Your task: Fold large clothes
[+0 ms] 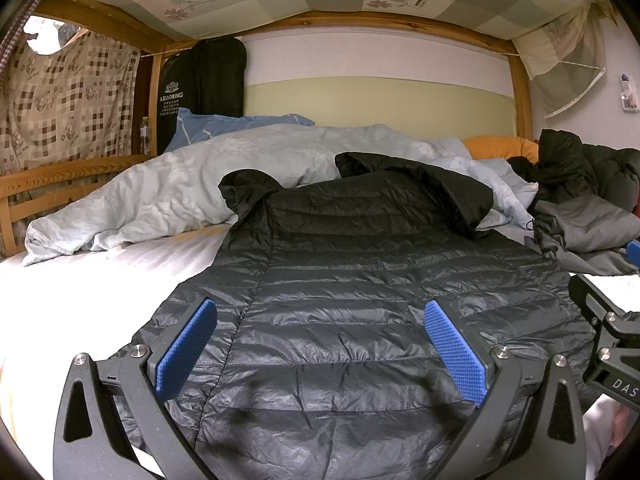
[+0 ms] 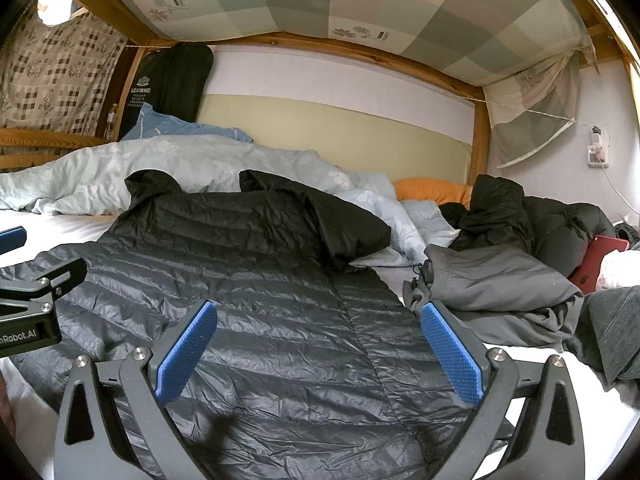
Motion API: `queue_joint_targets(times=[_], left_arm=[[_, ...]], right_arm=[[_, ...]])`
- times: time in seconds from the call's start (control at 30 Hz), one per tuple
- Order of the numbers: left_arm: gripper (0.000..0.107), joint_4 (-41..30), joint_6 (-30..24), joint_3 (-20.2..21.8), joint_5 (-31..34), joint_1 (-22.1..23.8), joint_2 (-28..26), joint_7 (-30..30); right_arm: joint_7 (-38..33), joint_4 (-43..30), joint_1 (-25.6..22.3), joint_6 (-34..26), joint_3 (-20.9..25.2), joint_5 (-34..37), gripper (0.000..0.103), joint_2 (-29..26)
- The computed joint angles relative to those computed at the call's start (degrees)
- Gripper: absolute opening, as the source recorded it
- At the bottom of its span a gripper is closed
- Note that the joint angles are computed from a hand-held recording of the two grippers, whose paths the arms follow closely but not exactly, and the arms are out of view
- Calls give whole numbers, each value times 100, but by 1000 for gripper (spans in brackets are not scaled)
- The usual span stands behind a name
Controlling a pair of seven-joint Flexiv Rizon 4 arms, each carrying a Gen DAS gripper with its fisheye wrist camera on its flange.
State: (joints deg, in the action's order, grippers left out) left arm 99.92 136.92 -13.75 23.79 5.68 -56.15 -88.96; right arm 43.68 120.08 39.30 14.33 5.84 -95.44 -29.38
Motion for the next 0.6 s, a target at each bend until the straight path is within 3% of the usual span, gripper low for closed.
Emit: queue_joint_targets(times=[0.23,0.37,0.43,0.5,0.6], left_arm=[[103,77,439,182,-319,-162,-35,47],[103,54,374,205,-238,-176,6,59],[103,165,473,294,-458,-273,92,131],[103,325,789,295,-561,-232,166,40],[103,590,1535,312,-636,-110,266,-248]], right_arm=[[-25,-6,-17,36,2,11,103,-1],[-222,-96,-94,227,9,203,103,-36],[-330,-221,122,-263,30,746,103,-109],[-133,-138,288,-586,22,766,103,-51],[-56,209,101,-187,134,349,103,384]])
